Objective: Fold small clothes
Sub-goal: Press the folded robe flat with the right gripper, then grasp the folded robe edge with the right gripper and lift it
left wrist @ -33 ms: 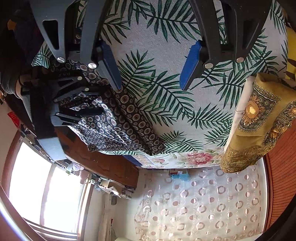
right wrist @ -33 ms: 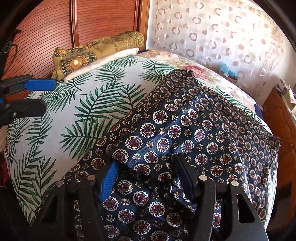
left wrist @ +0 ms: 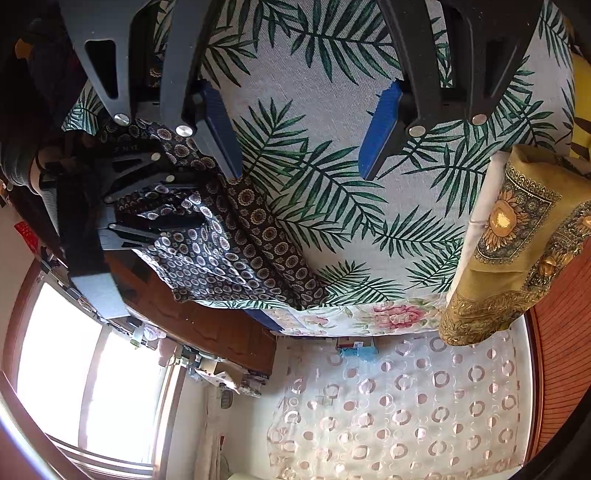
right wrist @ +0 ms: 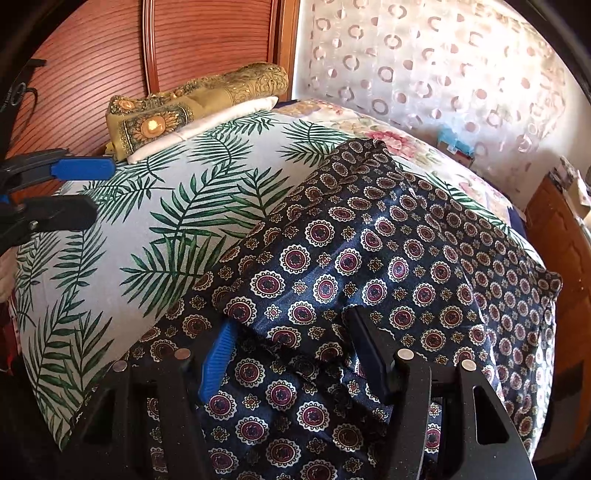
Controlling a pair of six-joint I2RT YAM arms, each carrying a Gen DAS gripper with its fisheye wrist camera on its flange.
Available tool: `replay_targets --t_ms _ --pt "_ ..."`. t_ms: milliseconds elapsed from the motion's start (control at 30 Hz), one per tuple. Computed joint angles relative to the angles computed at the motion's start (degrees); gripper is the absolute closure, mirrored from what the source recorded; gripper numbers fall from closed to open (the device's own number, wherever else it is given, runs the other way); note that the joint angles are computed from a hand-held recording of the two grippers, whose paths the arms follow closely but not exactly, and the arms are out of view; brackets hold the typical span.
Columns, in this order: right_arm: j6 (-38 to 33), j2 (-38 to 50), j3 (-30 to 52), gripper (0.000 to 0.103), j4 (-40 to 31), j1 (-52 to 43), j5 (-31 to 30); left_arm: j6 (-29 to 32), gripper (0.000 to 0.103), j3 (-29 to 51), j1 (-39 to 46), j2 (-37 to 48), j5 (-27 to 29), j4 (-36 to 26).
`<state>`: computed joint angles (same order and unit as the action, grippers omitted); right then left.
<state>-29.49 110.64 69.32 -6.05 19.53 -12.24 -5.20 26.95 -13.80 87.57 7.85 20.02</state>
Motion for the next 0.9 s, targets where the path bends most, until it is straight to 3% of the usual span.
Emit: replay_targets --t_ms 33,100,300,433,833,900 --pt "-0.07 -0.29 -0.43 0.067 0.35 -0.44 -0.85 -0.02 0.037 0.27 0.23 0.17 0.19 -0.29" --pt "0.63 -1.42 -1.31 0.096 0.98 -1.89 -2.77 -0.05 0.037 0.94 0.71 0.93 0.41 -0.66" --pt "3.15 -4.84 -0.79 0.097 0.81 -7.68 -11.39 0.71 0.037 4.31 1.39 5.64 0.97 -0.63" --pt "3.69 -5.49 3.33 0.097 -0.22 -12.10 -12.00 0.90 0.037 8.05 0.43 9.20 1.52 -1.31" --pt "9.32 15.70 37.86 0.097 -15.74 -17.91 -6.46 1.95 0.037 18.13 -2.93 17.11 1.13 -5.94" --pt "12.07 16.41 39.26 0.085 -15.47 -18.05 -7.78 2.04 0.037 19.34 -3.05 18.17 1.16 -6.56"
